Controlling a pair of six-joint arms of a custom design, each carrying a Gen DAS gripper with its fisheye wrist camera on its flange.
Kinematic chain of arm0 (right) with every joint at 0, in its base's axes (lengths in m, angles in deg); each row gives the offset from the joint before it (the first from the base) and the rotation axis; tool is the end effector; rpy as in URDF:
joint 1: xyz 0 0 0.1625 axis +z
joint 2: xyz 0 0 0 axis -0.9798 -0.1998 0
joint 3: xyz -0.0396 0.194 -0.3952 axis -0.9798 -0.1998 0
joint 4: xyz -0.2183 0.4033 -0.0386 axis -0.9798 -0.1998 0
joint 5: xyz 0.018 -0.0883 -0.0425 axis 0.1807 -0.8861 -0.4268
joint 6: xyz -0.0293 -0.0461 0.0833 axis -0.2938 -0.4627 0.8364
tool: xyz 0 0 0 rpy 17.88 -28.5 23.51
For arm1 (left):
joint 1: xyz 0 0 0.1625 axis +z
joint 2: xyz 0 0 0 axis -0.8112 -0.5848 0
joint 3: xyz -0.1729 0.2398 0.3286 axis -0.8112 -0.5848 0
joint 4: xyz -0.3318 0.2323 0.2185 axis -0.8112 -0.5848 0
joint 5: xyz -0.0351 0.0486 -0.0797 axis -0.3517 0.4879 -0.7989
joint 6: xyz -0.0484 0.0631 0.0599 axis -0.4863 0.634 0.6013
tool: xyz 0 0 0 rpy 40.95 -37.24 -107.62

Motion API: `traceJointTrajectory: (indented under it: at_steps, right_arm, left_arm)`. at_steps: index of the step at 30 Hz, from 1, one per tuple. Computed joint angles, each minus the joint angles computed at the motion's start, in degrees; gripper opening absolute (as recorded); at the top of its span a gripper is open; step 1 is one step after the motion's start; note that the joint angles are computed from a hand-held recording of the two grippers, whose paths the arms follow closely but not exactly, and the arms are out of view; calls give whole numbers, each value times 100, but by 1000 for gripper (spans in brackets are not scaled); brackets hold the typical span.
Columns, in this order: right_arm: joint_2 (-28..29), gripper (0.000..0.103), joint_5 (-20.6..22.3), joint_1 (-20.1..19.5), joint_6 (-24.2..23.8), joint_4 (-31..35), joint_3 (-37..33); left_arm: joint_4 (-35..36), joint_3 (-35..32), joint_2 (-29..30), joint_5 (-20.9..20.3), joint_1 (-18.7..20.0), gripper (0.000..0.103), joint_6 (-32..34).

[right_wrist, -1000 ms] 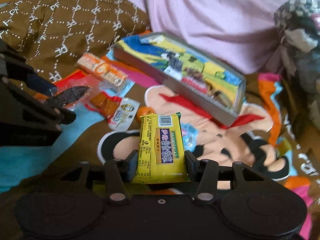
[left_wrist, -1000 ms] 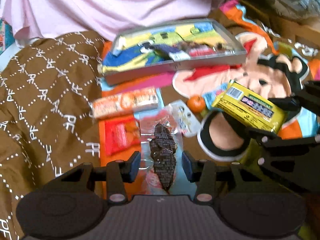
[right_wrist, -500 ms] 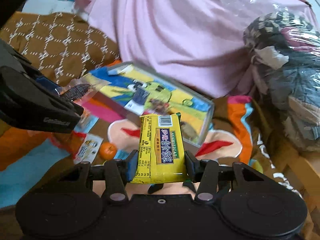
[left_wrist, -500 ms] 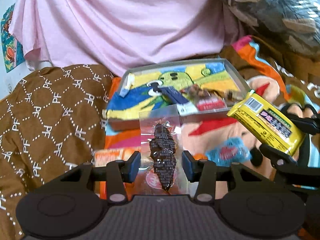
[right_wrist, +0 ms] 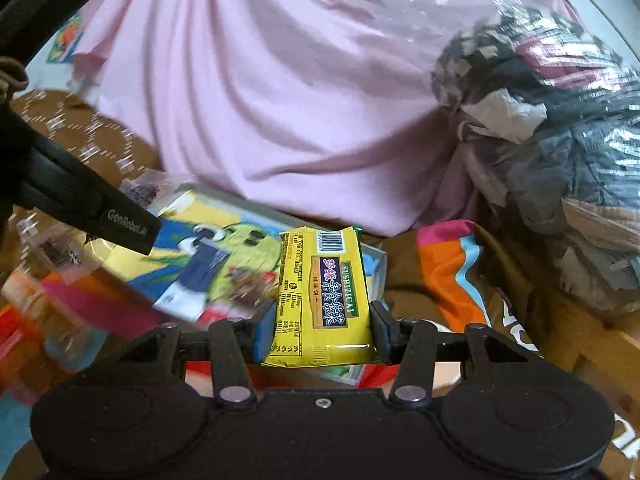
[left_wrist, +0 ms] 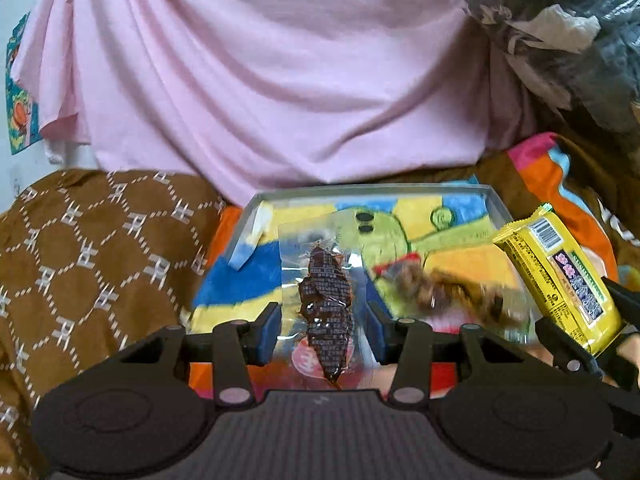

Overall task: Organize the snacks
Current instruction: 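Carry both packets into the grey tray and open both tools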

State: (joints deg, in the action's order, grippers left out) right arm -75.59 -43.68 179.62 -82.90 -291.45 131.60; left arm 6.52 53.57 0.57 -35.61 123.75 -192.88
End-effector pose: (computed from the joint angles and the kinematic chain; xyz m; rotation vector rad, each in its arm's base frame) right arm 0.2409 -0.7201 -0.0461 0.8758 -1.7101 1.3086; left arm -0.0751 -0.7541 0.1829 0.6046 2.0283 -1.2346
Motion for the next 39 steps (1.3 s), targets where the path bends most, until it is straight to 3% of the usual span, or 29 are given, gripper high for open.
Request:
traceJointTrajectory:
  at_steps: [11, 23, 34, 39]
  right_arm:
    - [253, 50, 297, -260, 1032, 875, -1141]
    - [339, 50, 381, -438, 1819, 1913, -1580]
    - [456, 50, 390, -495, 2119, 2487, -1912]
    - [460, 50, 383, -502, 2215, 2571, -1949]
  left_arm:
    - [345, -1408, 980, 40, 25, 49, 47]
    - [2077, -3883, 2417, -49, 137, 49, -940]
    - [2510, -4586, 2833, -247, 176, 49, -853]
    - [2485, -4579, 2830, -253, 183, 50, -816]
